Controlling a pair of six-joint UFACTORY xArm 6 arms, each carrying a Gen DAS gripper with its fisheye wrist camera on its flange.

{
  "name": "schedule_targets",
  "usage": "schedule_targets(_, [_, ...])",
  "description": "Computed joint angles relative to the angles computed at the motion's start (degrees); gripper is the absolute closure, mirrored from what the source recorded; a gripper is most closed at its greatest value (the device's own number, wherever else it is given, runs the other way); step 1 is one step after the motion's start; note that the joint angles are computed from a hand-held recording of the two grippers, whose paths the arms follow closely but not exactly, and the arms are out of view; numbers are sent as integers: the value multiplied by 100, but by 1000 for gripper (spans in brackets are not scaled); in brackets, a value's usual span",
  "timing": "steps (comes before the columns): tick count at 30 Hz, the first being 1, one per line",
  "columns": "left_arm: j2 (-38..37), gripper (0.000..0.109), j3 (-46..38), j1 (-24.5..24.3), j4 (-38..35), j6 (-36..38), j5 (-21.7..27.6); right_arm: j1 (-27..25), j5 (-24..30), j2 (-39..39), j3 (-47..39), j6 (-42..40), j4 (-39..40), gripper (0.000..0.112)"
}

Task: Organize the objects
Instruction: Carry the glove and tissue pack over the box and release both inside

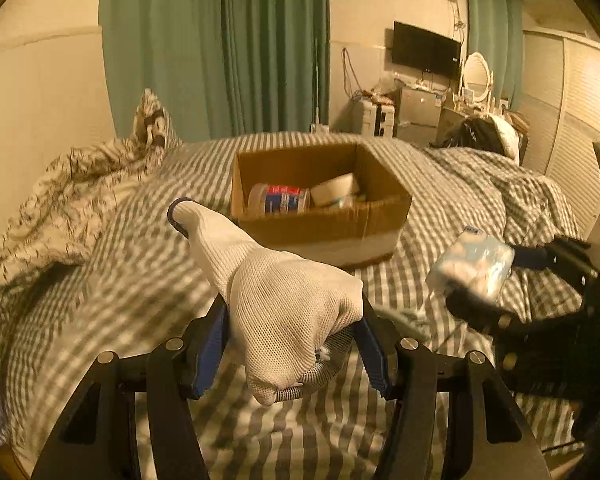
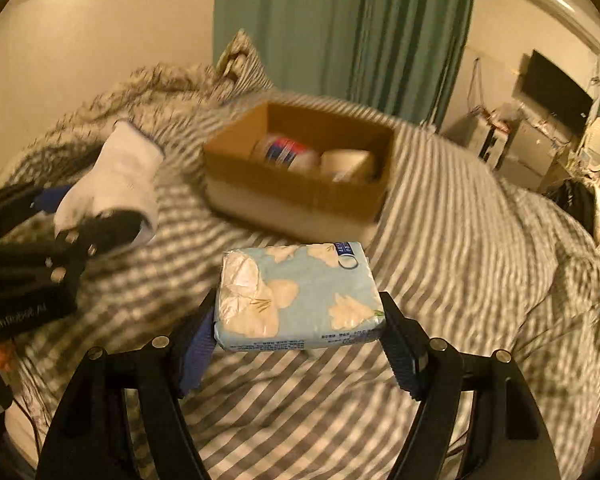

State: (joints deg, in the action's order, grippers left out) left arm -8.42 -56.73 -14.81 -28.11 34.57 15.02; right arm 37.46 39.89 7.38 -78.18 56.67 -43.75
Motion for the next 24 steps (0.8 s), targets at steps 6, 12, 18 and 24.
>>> schedule_targets(6, [324,48,-756,-22,-24,53,9,-239,39,56,-612,-196,-201,38])
schedule_targets(12, [1113,48,-2049,-6,-3,-84,123,-524,75,569,-1741,-725,-195,38])
schedule_targets(18, [2346,48,-3885,36,114,-326,501,-843,55,1598,-3415,-1459,281,38])
schedule_targets(24, [4001,48,-6207,101,618,-976,1184,-1061,454,3082,-5565,-2257,935,38])
